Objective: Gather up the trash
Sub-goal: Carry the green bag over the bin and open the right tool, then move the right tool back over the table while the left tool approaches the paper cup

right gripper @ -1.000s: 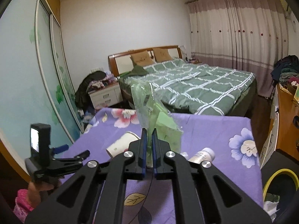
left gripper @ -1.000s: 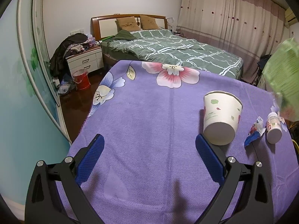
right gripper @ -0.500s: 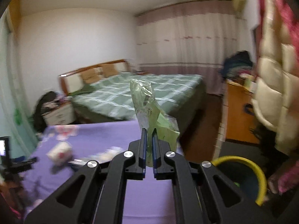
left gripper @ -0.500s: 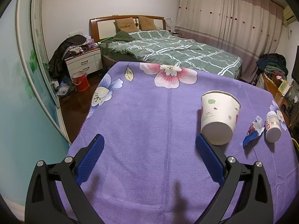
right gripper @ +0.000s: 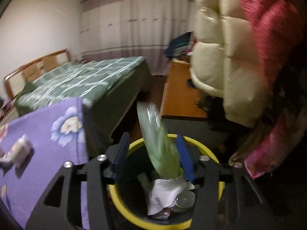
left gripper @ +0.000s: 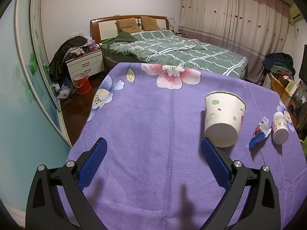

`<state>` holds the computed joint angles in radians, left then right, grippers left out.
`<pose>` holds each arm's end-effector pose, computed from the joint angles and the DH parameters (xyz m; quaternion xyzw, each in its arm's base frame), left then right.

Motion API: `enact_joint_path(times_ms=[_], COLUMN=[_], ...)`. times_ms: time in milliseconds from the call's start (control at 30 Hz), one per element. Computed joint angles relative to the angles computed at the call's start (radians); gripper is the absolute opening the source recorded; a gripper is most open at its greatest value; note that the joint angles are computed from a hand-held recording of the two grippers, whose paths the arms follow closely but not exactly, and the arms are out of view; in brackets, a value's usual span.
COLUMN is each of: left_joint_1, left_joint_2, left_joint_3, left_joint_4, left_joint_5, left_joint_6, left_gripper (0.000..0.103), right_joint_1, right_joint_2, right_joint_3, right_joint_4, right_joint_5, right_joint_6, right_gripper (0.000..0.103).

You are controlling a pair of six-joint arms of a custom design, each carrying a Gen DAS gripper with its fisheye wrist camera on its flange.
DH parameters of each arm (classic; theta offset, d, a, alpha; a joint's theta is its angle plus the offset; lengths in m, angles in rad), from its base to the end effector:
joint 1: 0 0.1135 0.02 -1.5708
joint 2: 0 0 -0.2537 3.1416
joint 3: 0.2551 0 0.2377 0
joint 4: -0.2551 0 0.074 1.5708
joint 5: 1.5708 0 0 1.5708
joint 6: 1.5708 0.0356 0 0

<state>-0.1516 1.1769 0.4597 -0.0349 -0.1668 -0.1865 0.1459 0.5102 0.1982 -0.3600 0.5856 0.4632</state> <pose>0.2135 -0.0266 0.1673 -0.0491 0.9135 0.0086 0.4038 0.1187 -0.0025 0.1593 0.2601 0.8317 -0.1233 0.4748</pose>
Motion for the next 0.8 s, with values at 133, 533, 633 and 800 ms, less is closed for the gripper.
enact_joint_path(times_ms=[133, 533, 633, 800], left_joint_1=[-0.006, -0.094, -0.188, -0.383], left_joint_2=[0.005, -0.089, -0.144, -0.13], left_joint_3=[0.0, -0.037, -0.044, 0.024], left_joint_4=[0.004, 0.029, 0.014, -0.054], left_joint_5=[-0.003, -0.008, -0.027, -0.02], left_joint_6=[0.004, 0.045, 0.071, 0.113], left_gripper=[0.097, 0.096, 0.096, 0.096], right_joint_1=[0.189, 0.644, 0.656, 0.648], right_joint_2=[-0.017, 0.445, 0.448, 0.486], right_joint_3=[0.011, 0.049, 0.058, 0.075], right_joint_4=[-0.01, 0.323, 0.32, 0.33], right_joint_5=[0.106, 0.323, 0.334, 0.321], right_joint_6=[0.126, 0.206, 0.209, 0.193], right_gripper=[0.051, 0.057, 0.057, 0.057])
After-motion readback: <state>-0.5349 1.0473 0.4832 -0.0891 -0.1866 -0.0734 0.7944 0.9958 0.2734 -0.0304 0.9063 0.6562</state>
